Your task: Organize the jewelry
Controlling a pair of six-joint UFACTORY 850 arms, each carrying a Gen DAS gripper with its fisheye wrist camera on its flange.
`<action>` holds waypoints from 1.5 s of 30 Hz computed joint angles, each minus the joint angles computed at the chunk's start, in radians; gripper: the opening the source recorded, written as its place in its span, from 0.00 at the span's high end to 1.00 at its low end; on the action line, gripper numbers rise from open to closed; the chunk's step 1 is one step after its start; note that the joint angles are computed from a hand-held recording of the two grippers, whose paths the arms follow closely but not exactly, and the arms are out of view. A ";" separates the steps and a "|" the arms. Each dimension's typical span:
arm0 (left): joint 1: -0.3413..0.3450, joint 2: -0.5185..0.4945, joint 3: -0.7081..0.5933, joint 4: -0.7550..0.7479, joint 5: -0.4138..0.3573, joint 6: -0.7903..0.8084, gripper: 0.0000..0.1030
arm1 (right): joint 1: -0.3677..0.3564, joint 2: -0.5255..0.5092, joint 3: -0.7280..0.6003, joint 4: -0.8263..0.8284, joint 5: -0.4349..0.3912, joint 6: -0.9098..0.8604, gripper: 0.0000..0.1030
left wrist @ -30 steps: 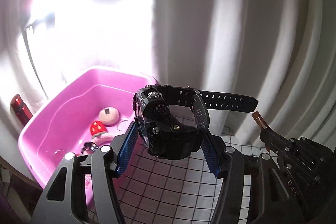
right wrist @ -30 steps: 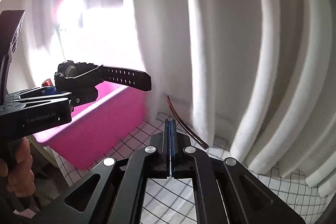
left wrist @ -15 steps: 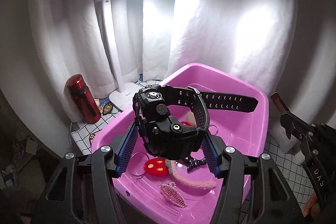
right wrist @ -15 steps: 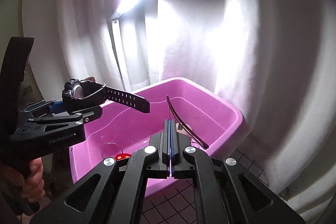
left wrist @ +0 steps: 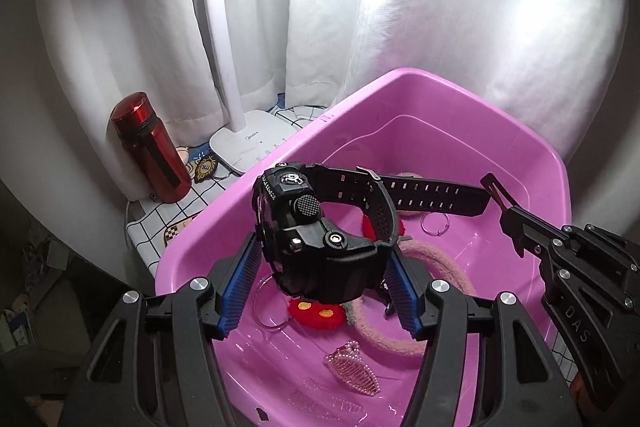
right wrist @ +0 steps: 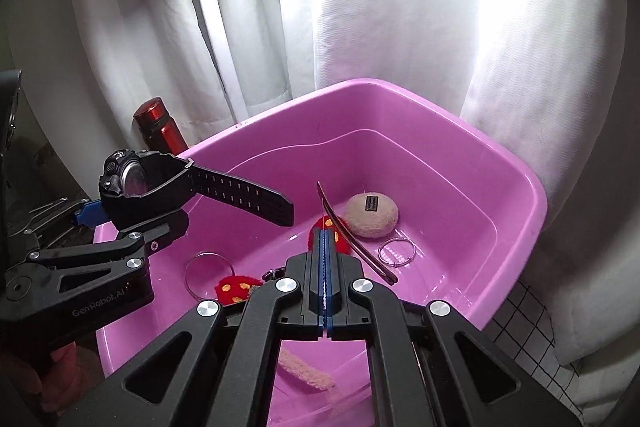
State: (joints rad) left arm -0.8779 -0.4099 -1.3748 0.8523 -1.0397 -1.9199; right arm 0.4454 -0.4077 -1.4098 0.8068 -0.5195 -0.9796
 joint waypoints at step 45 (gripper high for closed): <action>-0.074 -0.015 -0.066 -0.023 -0.161 -0.038 0.11 | -0.018 0.197 0.204 -0.179 0.190 0.155 0.31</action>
State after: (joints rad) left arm -0.9523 -0.4254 -1.4412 0.8298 -1.2007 -1.9578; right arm 0.4271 -0.2110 -1.2060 0.6277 -0.3299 -0.8241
